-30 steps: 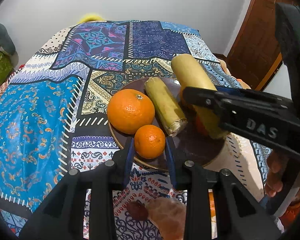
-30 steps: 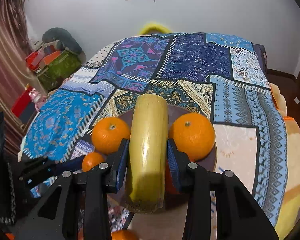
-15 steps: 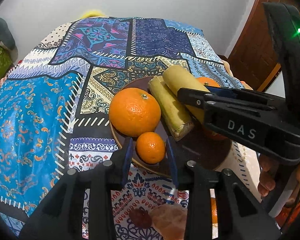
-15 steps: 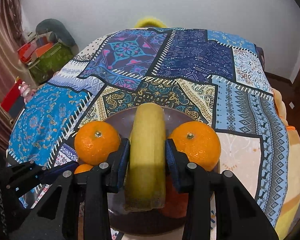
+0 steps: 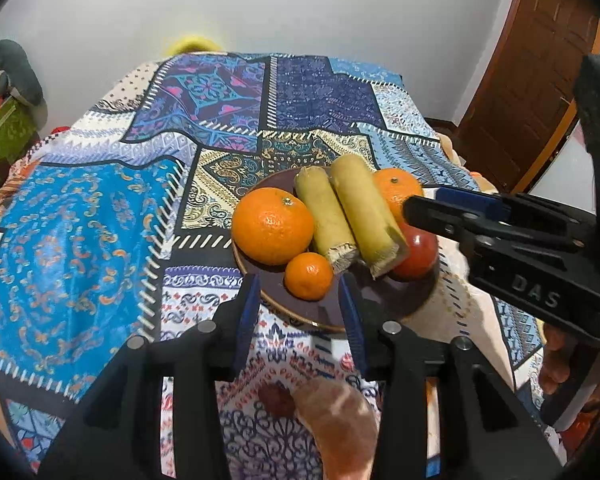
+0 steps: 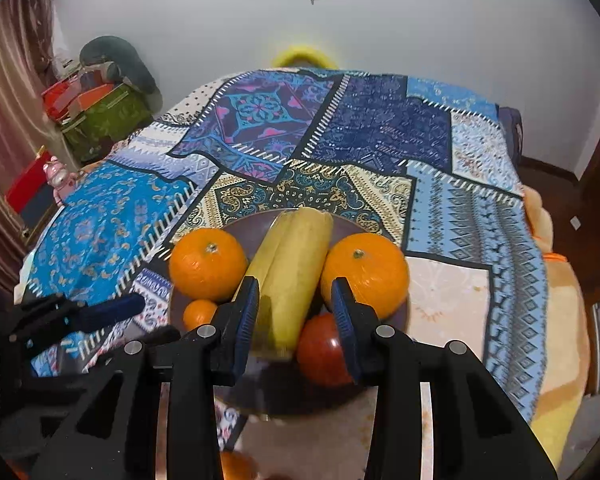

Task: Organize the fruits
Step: 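Move left gripper to the pink pomelo segment while right gripper reaches a tangerine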

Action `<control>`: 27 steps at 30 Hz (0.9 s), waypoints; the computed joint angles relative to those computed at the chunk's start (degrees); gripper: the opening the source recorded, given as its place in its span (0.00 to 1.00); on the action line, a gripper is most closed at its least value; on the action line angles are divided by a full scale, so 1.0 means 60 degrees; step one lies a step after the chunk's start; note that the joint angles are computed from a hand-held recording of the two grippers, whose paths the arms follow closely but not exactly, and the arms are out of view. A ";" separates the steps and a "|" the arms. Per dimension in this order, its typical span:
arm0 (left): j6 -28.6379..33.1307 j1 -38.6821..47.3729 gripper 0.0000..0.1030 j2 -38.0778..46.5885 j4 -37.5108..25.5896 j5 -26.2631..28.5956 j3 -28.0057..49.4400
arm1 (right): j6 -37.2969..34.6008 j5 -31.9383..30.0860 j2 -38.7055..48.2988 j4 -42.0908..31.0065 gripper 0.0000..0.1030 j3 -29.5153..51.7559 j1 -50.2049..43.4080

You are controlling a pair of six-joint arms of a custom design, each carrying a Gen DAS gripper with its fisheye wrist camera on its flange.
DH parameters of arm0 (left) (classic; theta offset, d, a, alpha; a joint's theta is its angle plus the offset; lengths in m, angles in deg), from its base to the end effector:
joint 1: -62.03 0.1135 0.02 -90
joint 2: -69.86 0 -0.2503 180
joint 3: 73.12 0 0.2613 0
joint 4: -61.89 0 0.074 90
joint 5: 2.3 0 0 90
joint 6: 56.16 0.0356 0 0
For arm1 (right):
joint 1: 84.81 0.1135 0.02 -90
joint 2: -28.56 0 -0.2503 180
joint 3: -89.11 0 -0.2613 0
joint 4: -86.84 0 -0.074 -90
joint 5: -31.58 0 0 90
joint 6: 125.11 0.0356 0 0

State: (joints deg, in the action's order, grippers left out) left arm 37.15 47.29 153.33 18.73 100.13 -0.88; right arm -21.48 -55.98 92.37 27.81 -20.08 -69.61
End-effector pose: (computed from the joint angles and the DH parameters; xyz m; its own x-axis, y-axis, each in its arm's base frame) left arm 0.2990 -0.0866 0.2229 -0.7636 0.2592 -0.5914 0.4145 0.8991 -0.1411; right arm 0.2284 0.0605 0.2836 -0.7951 0.0279 -0.6058 -0.0507 0.9924 0.1124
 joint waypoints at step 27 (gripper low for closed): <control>-0.0489 -0.0740 0.49 -0.3663 -0.2148 -0.0694 -0.2707 | 0.2430 0.1841 -0.4548 -0.3730 0.35 -0.1238 0.3482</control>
State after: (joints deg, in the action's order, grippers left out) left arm 34.22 42.84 131.35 5.84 95.97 -17.12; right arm -6.90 -44.94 65.08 5.43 -27.51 -48.72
